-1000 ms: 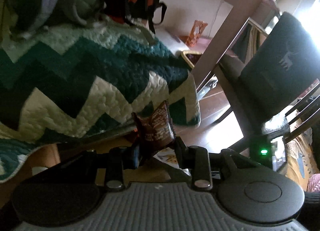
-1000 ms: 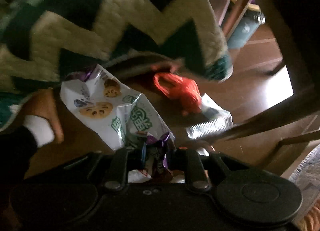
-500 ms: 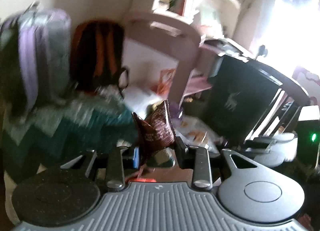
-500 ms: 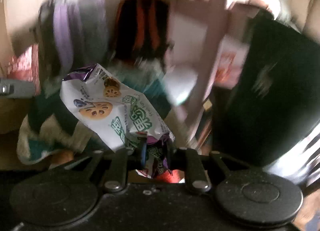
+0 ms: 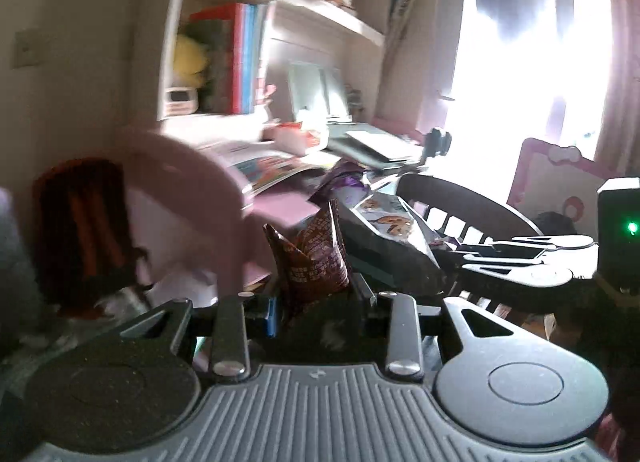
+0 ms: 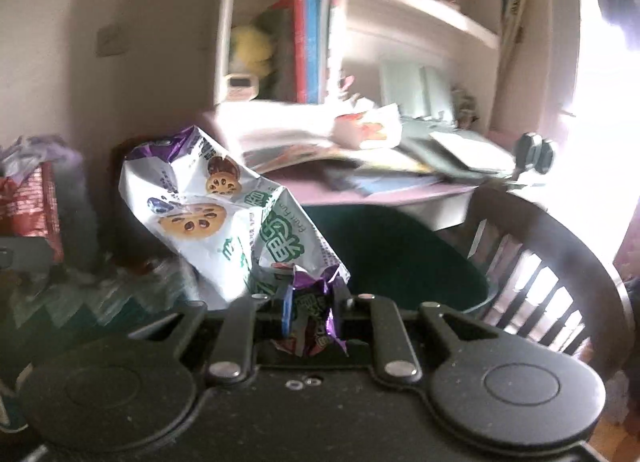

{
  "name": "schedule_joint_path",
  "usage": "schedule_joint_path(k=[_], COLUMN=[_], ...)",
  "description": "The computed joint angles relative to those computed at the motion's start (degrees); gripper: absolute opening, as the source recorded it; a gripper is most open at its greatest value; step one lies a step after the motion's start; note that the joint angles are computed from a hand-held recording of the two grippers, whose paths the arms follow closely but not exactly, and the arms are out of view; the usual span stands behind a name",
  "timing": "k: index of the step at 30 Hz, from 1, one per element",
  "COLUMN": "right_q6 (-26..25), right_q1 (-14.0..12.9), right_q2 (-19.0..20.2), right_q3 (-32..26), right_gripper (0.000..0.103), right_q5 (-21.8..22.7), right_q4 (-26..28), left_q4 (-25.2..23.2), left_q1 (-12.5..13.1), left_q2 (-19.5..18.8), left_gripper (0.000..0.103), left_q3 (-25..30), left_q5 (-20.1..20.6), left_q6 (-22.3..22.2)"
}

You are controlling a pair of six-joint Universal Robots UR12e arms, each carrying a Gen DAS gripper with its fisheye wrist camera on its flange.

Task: Collect trash
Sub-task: 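Open both tools over the teal wastebasket to drop the snack bag and wrapper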

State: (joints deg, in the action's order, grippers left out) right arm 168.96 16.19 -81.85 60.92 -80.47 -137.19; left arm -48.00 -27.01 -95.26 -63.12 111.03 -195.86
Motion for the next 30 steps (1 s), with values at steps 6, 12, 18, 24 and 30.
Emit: schedule_joint_path(k=[6, 12, 18, 24, 30], right_q6=[-0.8, -3.23, -5.79, -8.97, -8.19], right_q1=[-2.82, -3.38, -3.6, -3.7, -3.93], right_q2=[1.95, 5.49, 8.48, 10.34, 9.61], right_q3=[-3.82, -8.47, -12.55, -15.53, -13.8], right_gripper=[0.017, 0.018, 0.021, 0.028, 0.034], right_q5=[-0.53, -2.83, -2.73, -1.38, -1.46], right_q4=[2.16, 6.64, 12.2, 18.16, 16.18], left_q4=[-5.42, -12.43, -18.62, -23.71, -23.7], left_q1=[0.71, 2.06, 2.85, 3.0, 2.56], left_q2=[-8.56, -15.13, -19.09, -21.92, -22.41], left_gripper=[0.034, 0.034, 0.034, 0.034, 0.06], left_q3=[11.52, 19.86, 24.91, 28.75, 29.34], left_q5=[-2.7, -6.18, -8.4, -7.99, -6.21], left_q6=[1.09, -0.09, 0.97, 3.66, 3.45])
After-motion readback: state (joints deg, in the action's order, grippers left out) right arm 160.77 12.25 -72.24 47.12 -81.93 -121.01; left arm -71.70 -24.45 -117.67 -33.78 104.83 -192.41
